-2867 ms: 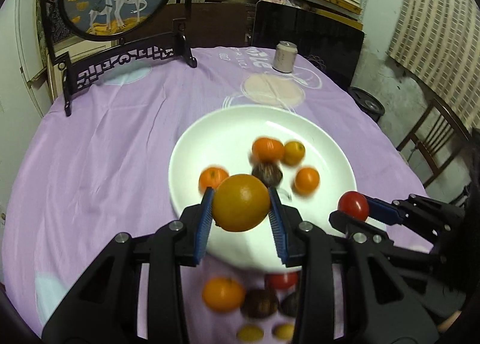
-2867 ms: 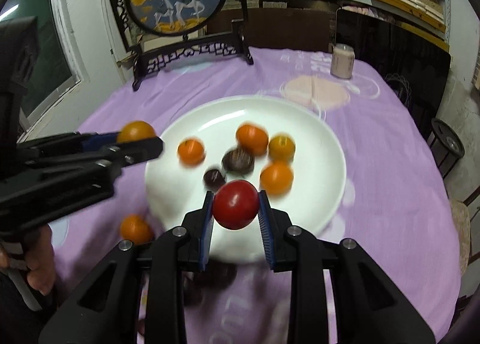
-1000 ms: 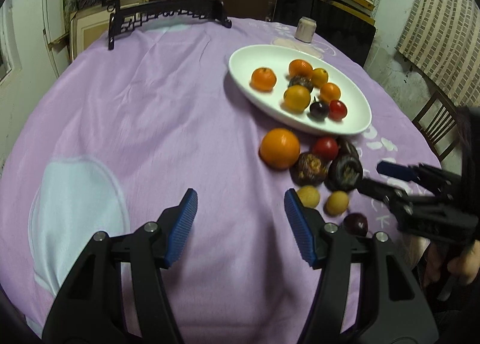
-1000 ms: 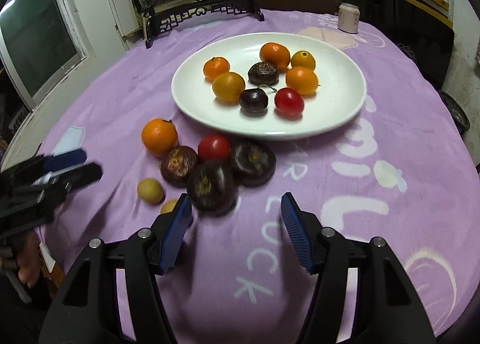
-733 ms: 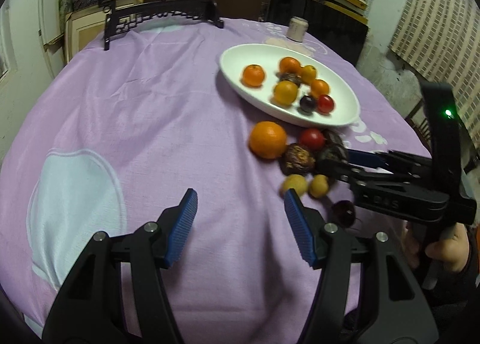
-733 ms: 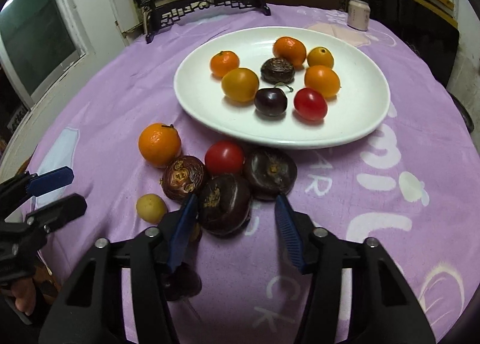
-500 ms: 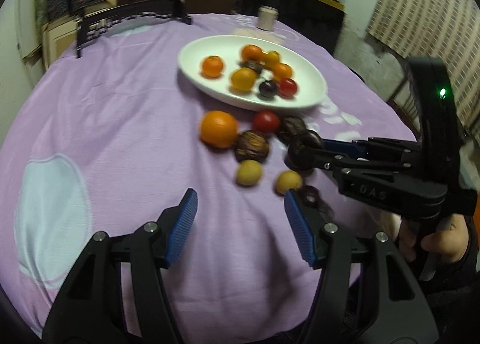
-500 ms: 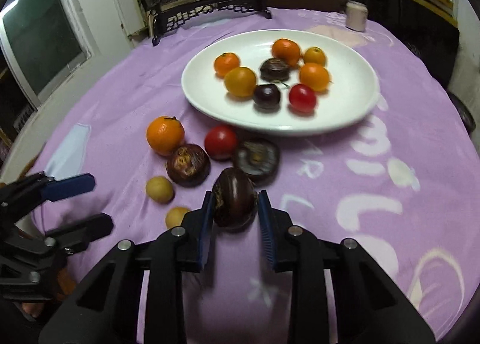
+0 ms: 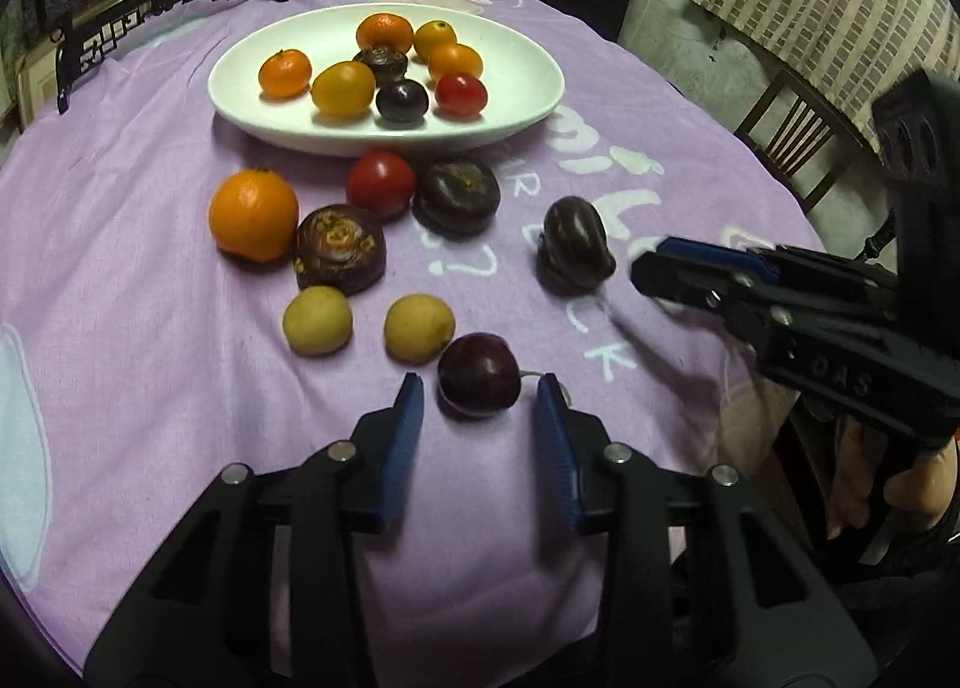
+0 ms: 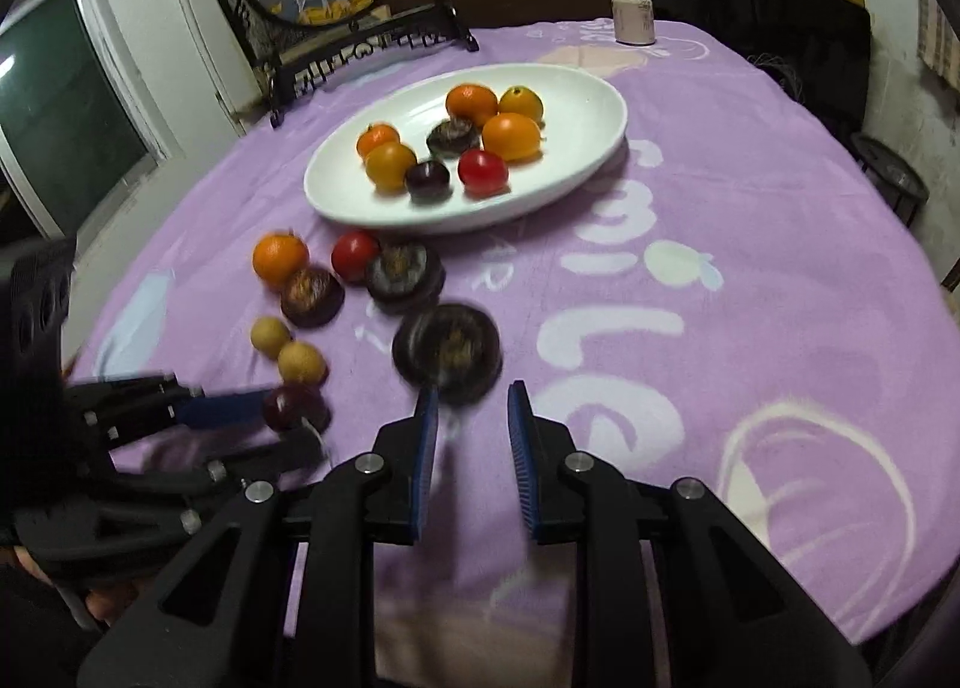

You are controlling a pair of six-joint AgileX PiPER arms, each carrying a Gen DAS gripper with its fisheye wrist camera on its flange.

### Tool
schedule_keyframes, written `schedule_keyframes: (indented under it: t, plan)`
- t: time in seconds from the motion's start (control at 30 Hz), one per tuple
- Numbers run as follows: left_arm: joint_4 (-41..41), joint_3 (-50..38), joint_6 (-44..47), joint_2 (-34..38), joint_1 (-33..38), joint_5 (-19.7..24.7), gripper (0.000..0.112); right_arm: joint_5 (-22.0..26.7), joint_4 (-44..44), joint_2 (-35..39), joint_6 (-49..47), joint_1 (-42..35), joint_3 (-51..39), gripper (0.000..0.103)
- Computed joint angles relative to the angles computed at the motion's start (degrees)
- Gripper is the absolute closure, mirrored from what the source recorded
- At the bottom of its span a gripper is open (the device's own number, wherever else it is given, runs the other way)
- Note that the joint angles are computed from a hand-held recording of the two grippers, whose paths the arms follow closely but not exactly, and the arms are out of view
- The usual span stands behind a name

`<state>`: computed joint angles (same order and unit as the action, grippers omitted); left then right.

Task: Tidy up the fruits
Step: 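Grasp a dark plum with the left tool while the right tool grasps a mangosteen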

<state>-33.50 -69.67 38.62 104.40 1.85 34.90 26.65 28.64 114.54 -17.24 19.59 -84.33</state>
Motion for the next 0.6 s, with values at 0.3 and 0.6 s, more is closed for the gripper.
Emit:
schedule_keyframes:
  t: [0.3, 0.6]
  plan:
    - [-3.67, 0.19, 2.41, 0.74, 0.08, -0.82, 0.084, 7.26, -3.35, 7.71, 1.52, 2.42, -12.07, 0.047]
    - [-6.56, 1.76, 5.29, -0.52, 2.5, -0.13, 0.084, 3.81, -7.48, 6.51, 5.64, 4.09, -10.73, 0.07]
